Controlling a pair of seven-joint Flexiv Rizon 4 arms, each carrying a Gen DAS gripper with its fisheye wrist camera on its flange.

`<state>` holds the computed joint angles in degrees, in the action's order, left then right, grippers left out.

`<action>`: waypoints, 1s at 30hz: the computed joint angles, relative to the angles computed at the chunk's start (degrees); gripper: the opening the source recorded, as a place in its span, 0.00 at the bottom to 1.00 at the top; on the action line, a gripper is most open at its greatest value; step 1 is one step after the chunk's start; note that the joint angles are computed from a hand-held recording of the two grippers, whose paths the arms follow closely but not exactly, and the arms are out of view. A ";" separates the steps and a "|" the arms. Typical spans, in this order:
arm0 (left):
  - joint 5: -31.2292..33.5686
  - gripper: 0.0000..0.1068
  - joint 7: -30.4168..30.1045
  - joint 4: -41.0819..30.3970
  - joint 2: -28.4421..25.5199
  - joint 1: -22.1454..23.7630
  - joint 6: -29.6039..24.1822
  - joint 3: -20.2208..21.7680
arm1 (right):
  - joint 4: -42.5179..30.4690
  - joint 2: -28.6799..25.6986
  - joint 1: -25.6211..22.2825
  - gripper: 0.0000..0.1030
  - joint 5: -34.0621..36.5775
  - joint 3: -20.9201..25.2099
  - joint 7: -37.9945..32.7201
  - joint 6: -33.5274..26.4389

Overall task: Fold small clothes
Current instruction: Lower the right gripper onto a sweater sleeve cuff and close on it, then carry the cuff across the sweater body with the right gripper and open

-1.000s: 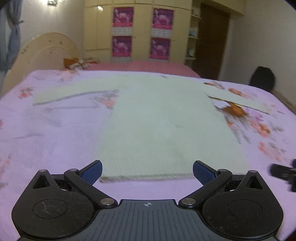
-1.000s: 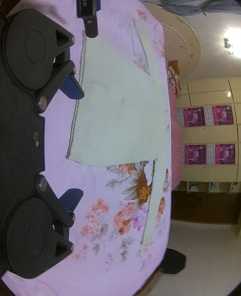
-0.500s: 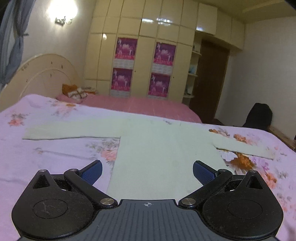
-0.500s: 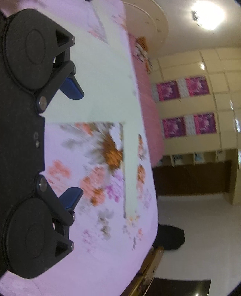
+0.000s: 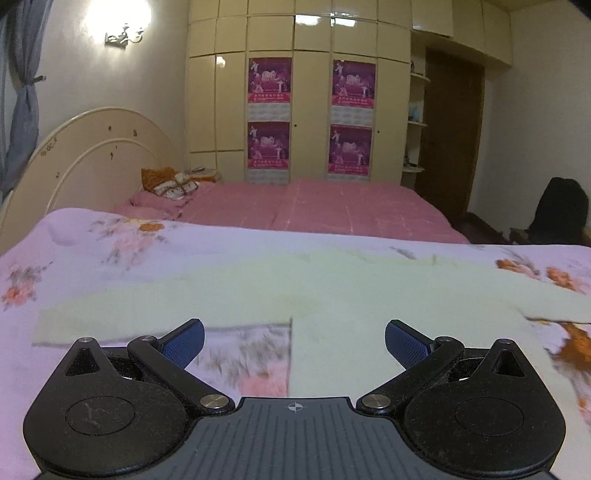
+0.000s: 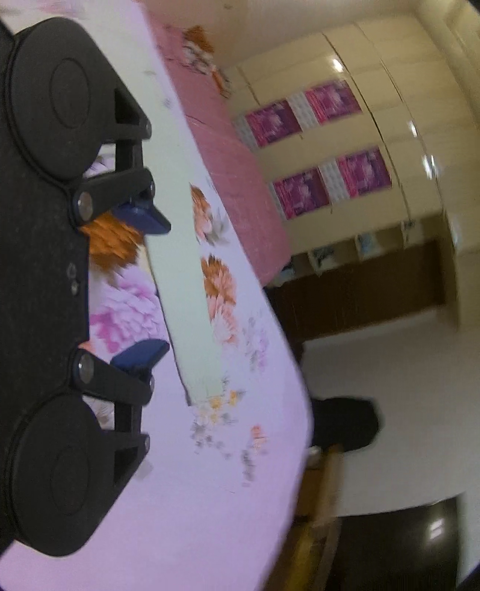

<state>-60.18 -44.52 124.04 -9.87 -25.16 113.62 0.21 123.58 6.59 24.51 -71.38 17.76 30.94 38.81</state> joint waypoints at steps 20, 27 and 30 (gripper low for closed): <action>14.54 0.96 -11.92 -15.92 -15.90 2.64 -12.15 7.05 | 2.43 -12.07 -14.13 0.10 -18.19 -11.18 40.69 20.55; 16.23 0.96 -15.92 -16.88 -15.89 11.48 -15.79 -1.37 | -7.12 -17.02 -7.70 0.04 -15.22 -10.81 19.56 12.68; 17.37 0.96 -16.95 -16.55 -15.71 14.92 -16.46 -5.41 | -16.12 -23.39 -3.38 0.04 -15.98 -11.55 6.80 14.01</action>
